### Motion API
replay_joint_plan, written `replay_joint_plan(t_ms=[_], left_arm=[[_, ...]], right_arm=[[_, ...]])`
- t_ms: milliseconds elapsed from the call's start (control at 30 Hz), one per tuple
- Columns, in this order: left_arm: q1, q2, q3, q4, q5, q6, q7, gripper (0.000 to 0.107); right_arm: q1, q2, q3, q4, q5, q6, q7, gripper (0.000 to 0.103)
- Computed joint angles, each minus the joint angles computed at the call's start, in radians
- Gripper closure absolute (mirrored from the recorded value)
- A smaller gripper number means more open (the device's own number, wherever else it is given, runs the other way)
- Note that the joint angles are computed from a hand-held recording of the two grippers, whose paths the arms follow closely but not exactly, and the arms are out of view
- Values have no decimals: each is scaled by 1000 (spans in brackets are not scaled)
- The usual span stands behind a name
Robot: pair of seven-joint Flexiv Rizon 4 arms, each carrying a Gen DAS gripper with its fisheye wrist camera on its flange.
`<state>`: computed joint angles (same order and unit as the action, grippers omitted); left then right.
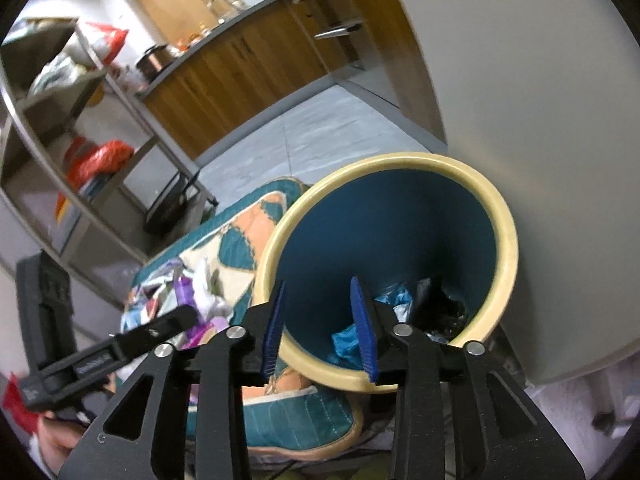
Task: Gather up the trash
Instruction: 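Open the right gripper over the bin while the left gripper releases the blue glove into it, then grasp the blue face mask with the left gripper while the right gripper grasps the pink wrapper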
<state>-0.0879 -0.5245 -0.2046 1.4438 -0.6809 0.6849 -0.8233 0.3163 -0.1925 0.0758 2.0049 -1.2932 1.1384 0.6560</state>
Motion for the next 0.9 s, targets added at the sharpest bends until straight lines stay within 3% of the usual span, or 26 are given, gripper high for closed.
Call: replay_joint_plan(t_ms=[300, 533, 667, 900], left_arm=[[63, 80, 34, 108, -44, 88, 122, 54], [88, 107, 70, 178, -12, 172, 200, 54], [103, 94, 78, 191, 9, 198, 197, 54], [95, 53, 80, 191, 78, 292, 190, 54]], right_arm=[[62, -43, 17, -59, 95, -51, -224, 57], [101, -77, 5, -90, 137, -33, -259, 56], [125, -113, -7, -118, 153, 4, -251, 56], [175, -192, -22, -189, 263, 53, -342, 56]])
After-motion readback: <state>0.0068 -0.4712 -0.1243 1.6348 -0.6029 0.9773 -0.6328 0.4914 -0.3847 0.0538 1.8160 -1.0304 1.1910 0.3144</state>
